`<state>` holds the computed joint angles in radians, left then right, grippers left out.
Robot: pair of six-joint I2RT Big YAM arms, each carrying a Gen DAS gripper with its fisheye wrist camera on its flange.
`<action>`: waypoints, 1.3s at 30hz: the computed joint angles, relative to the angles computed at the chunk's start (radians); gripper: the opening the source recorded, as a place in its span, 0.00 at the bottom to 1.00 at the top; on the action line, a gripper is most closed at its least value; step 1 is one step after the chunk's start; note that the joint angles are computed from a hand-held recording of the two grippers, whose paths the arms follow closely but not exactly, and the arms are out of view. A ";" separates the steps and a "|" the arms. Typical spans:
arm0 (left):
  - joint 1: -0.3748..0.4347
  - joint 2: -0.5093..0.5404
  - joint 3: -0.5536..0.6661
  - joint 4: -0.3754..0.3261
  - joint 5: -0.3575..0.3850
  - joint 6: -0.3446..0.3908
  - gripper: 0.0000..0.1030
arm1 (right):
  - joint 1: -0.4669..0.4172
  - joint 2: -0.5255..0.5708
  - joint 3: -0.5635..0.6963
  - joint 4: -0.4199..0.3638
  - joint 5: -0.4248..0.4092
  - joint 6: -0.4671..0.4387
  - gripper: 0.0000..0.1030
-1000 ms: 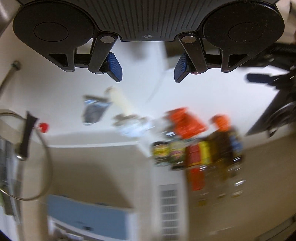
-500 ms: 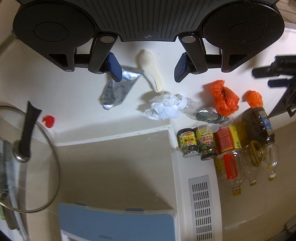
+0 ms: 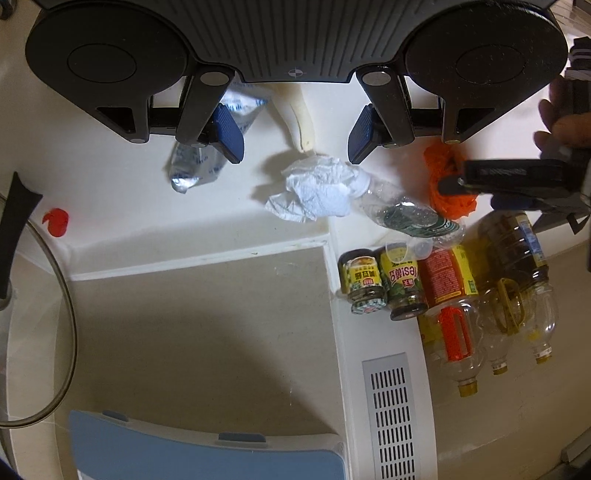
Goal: Collect trash
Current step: 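Grasp the orange plastic bag with the left tool while the right tool grasps white tissue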
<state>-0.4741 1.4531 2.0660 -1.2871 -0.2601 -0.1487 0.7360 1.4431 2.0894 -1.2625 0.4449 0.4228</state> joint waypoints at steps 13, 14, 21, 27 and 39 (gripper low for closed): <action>0.015 -0.054 -0.014 -0.041 0.032 -0.035 0.38 | -0.051 0.139 0.123 -0.010 -0.062 -0.288 0.61; 0.013 -0.064 -0.017 -0.046 0.032 -0.040 0.38 | -0.053 0.149 0.132 -0.013 -0.062 -0.318 0.61; -0.006 -0.120 -0.041 -0.049 0.040 -0.052 0.38 | -0.070 0.197 0.166 -0.027 -0.085 -0.422 0.61; -0.019 -0.135 -0.051 -0.039 0.048 -0.024 0.38 | -0.080 0.223 0.185 -0.048 -0.120 -0.423 0.60; -0.057 -0.174 -0.069 -0.009 0.043 0.030 0.38 | -0.049 0.121 0.089 0.076 -0.052 -0.402 0.24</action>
